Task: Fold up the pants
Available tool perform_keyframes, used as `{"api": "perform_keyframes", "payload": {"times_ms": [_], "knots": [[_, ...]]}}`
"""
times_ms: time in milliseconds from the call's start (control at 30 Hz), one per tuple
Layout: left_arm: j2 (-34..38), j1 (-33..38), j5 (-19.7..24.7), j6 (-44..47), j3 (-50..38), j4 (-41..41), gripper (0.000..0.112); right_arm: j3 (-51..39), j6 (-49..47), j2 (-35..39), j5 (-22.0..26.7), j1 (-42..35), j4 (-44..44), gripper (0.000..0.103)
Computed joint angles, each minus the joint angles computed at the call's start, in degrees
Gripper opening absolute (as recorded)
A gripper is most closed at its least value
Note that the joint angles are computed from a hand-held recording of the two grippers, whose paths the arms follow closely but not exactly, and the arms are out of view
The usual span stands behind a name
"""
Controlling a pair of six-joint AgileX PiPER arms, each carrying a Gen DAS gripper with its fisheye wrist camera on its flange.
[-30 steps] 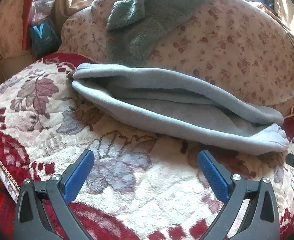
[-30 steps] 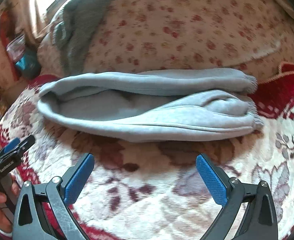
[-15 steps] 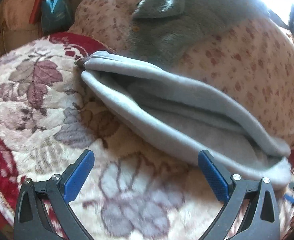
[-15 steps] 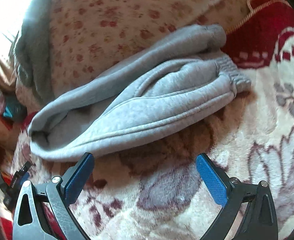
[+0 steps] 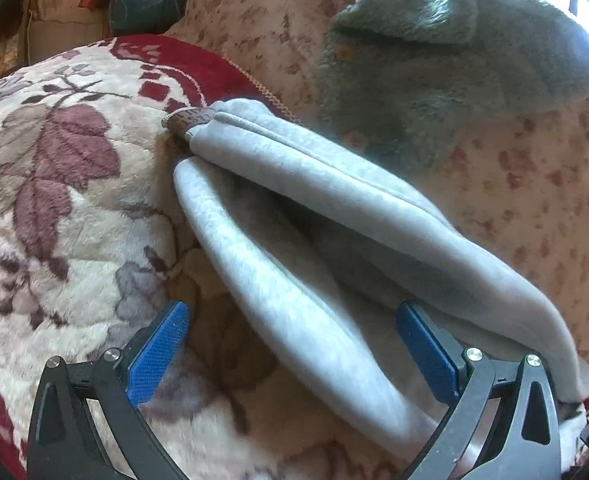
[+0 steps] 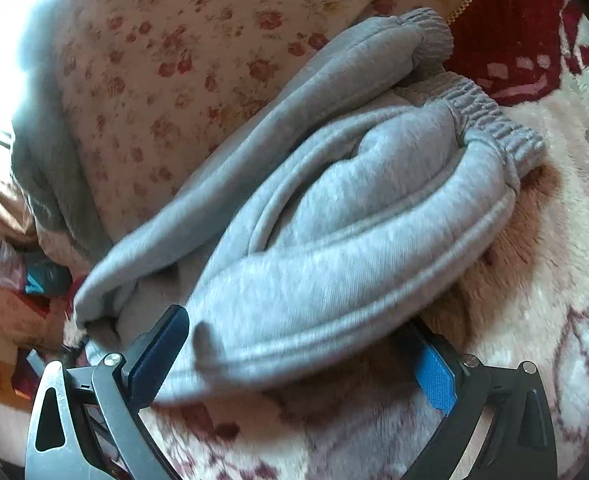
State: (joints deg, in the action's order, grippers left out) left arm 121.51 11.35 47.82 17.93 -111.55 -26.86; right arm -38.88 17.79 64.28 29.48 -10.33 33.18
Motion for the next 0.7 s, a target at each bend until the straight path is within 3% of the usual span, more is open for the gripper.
{"api": "perform_keyframes", "payload": {"times_ms": [67, 100, 133, 200, 233, 267, 333, 433, 700], "knots": [[1.6, -0.5, 0.3, -1.0, -1.8, 0.4, 0.103, -0.2, -1.0, 0.8, -1.2, -0.2, -0.2, 0.099], [1.6, -0.6, -0.3, -1.3, -1.5, 0.5, 0.103, -0.4, -2.7, 1.3, -1.5, -0.5, 0.4, 0.086], [1.5, -0.6, -1.3, -0.7, -0.6, -0.6, 0.101, -0.5, -6.7, 1.9, -1.7, -1.0, 3.3, 0.080], [2.2, -0.8, -0.2, 2.5, -1.0, -3.7, 0.070, 0.0, -11.5, 2.0, -2.7, -1.5, 6.8, 0.064], [2.7, -1.3, 0.5, 2.2, -1.8, -2.2, 0.029, 0.4, -13.5, 1.7, -3.4, -1.7, 8.2, 0.059], [3.1, -2.2, 1.1, 0.7, -2.5, 0.7, 0.012, 1.0, -17.2, 1.2, -3.3, -2.5, 11.5, 0.050], [1.7, -2.8, 0.0, 1.6, -0.1, 1.1, 0.011, 1.5, -21.6, 0.2, -2.2, -3.6, 15.2, 0.040], [-1.0, -1.4, 0.0, 4.4, 3.1, -1.7, 0.009, 1.1, -21.9, -2.1, -0.2, -4.0, 13.2, 0.024], [-11.7, 4.5, 1.4, 15.4, 16.9, -10.8, 0.009, 0.7, -21.4, -9.4, 7.8, -6.0, 8.4, 0.017]]}}
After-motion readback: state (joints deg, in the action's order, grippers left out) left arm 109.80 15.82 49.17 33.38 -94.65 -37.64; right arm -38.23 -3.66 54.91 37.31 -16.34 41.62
